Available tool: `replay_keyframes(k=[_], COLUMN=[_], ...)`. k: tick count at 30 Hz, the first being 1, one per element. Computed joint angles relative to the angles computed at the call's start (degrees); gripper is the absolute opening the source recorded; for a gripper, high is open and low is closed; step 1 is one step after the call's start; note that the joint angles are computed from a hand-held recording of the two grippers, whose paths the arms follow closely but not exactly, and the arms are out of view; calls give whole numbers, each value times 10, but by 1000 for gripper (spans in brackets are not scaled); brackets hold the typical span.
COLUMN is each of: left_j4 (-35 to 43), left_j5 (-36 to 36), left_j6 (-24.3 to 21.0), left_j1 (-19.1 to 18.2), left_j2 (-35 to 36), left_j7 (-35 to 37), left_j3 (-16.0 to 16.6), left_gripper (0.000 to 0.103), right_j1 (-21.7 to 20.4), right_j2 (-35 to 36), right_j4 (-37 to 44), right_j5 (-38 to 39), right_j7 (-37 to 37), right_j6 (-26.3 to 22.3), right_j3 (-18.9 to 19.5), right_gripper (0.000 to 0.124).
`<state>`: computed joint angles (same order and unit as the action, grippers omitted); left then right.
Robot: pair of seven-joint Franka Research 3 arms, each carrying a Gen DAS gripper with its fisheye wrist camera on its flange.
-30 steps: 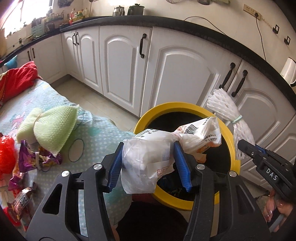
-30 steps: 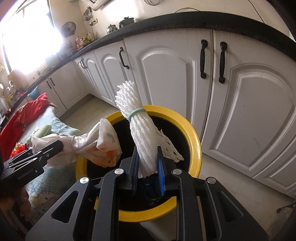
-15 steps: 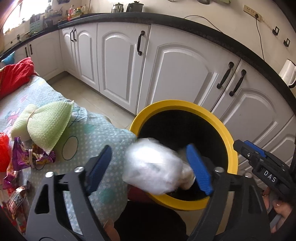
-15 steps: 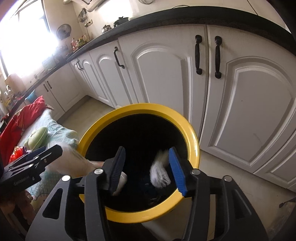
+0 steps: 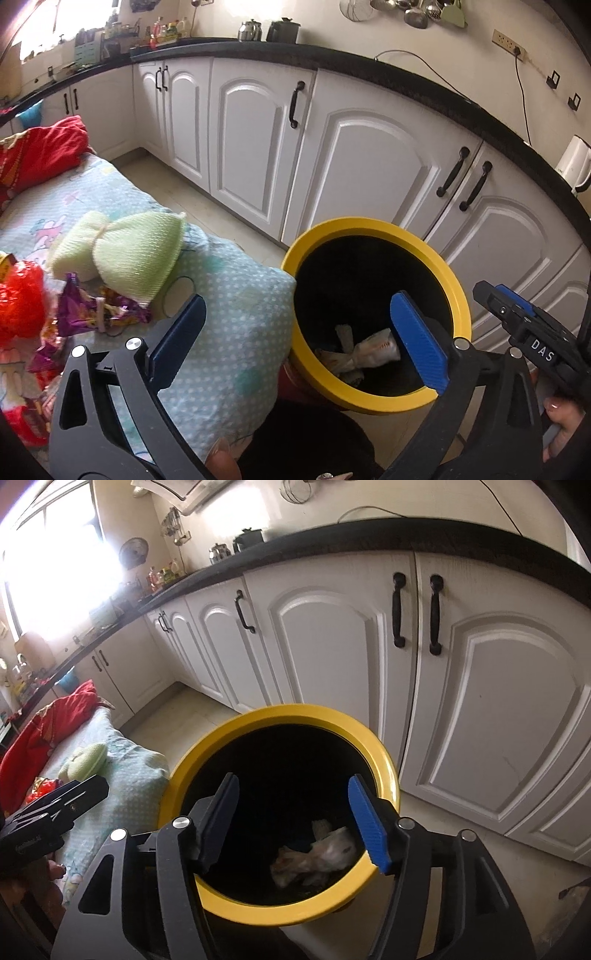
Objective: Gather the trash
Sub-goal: 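Open both tools to drop the plastic bag and foam net into the bin, then move both tools back over the remaining trash on the table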
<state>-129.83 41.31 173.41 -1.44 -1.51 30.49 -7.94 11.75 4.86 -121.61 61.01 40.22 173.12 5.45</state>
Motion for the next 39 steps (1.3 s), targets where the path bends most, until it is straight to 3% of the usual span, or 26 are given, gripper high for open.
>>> replay_keyframes(k=[7, 19, 29, 39], left_j4=[-20, -64, -114, -163], left_j5=[69, 127, 134, 99], left_j6=[1, -7, 5, 17], left_j1=[27, 87, 141, 190], left_j2=[-37, -115, -183, -245], left_j7=[-70, -139, -168, -150], left_j3=[-8, -37, -54, -67], left_gripper=[92, 92, 92, 92], right_j1=[13, 53, 86, 126], right_j2=[-21, -53, -79, -102], right_j4=[-5, -16, -32, -50], right_j5=[56, 97, 111, 98], right_j7=[-57, -114, -139, -153], right_j6=[8, 11, 3, -11], right_j3=[5, 0, 0, 6], right_gripper=[64, 67, 68, 69])
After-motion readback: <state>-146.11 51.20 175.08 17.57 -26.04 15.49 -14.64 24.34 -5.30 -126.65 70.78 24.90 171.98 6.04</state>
